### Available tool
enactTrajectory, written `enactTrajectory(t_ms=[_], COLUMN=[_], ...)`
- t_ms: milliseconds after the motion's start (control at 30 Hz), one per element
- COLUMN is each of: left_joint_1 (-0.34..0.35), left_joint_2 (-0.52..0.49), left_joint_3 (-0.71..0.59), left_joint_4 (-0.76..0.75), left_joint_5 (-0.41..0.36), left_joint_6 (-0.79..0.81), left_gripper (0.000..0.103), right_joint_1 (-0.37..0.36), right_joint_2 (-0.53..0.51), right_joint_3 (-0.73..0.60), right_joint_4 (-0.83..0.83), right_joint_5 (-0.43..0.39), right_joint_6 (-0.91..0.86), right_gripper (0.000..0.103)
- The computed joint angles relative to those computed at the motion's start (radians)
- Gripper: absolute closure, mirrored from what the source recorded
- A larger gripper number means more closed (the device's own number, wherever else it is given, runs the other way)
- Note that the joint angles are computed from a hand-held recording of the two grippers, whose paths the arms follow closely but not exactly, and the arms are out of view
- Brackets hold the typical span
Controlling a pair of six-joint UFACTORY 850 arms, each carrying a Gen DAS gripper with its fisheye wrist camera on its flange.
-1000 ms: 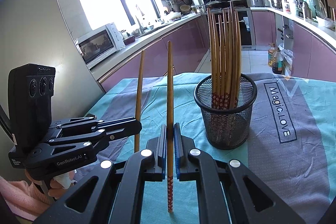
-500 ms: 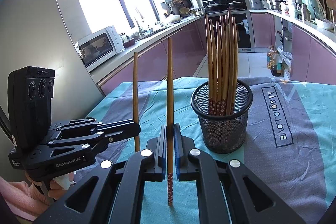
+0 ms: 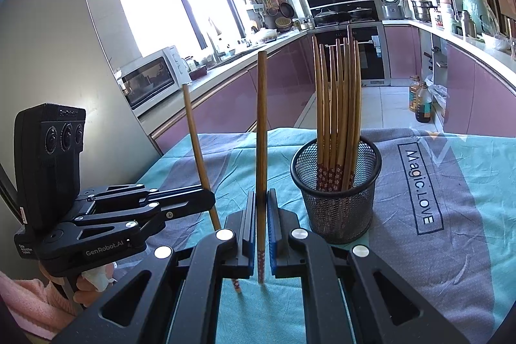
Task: Organize utensils
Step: 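Carry both held chopsticks over the mesh holder, tilting them toward its rim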
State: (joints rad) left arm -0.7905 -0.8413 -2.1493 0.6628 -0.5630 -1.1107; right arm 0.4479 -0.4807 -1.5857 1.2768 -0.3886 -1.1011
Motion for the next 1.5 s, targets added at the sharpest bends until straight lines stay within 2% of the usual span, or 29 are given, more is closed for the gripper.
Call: enactTrajectory(t_ms=[733,1500], left_joint_1=[0.015,0.031], left_joint_2=[0.013,-0.017], left_joint_3=[0.004,-0.065], left_joint_4=[-0.054,-0.12], left_joint_5=[0.033,0.042], left_joint_6=[0.078,0.175], left_gripper=[0.095,0.095], right_joint_1=[-0.016,-0.037], right_joint_2=[0.001,0.009], right_joint_3=[-0.02,-0.027], right_joint_4=[0.018,0.057], right_joint_5=[0.004,0.009], right_joint_6=[-0.008,-0.052], right_gripper=[0.097,0.097])
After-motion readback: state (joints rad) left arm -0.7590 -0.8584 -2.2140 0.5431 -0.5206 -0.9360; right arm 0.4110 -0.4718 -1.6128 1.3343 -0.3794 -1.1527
